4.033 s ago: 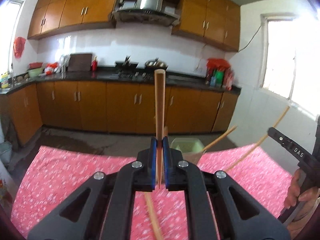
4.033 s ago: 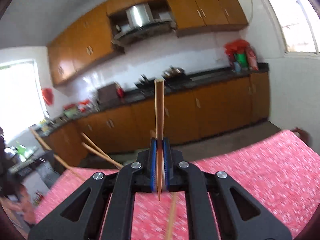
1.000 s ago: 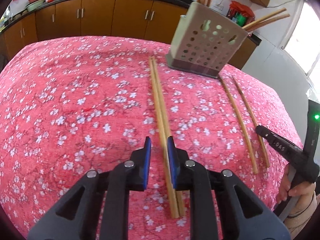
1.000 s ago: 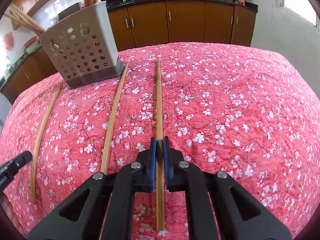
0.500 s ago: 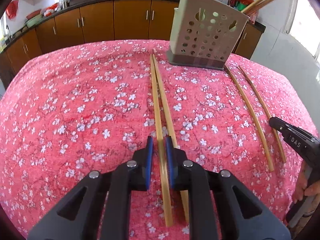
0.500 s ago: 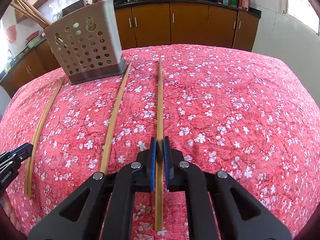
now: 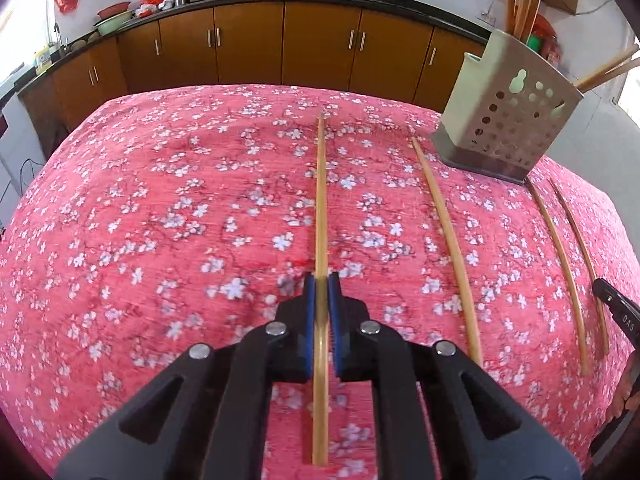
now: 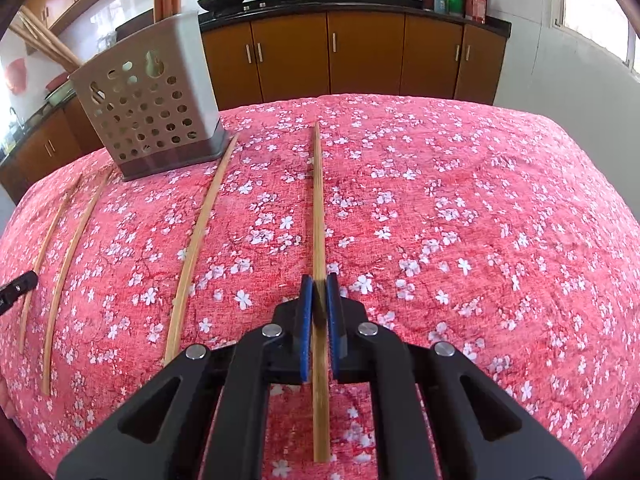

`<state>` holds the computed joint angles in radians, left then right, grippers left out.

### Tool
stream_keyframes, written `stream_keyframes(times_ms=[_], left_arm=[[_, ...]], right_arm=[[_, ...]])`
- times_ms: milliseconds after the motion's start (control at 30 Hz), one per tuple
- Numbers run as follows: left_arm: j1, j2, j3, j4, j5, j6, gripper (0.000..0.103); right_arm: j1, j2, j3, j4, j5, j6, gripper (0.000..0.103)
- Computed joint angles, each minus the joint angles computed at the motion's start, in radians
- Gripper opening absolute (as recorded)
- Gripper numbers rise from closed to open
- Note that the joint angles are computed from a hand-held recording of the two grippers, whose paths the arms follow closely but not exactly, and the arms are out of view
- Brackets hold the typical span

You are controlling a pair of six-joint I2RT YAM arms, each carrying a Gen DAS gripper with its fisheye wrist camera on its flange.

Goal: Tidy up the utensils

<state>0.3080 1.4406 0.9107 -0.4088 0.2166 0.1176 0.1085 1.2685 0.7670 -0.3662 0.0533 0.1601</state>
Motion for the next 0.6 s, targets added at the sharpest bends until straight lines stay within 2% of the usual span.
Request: stream_keyframes(times_ms=[100, 333, 600], left_arm=[[-0.014, -0.024, -0.035, 0.035, -0.025, 0.012, 0.011], [0.019, -0.038, -0.046, 0.023, 0.028, 0.007, 0.011], [0.027, -0.027, -0.04, 0.026, 0.035, 0.01, 0.011]], right_arm=[[0.005, -0.001, 0.0, -0.002, 0.003, 0.005, 0.008], [-0.004, 0.001, 0.002, 0.0, -0.017, 0.011, 0.008], [-0.009, -0.002, 0.001, -0.001, -0.023, 0.011, 0.009]])
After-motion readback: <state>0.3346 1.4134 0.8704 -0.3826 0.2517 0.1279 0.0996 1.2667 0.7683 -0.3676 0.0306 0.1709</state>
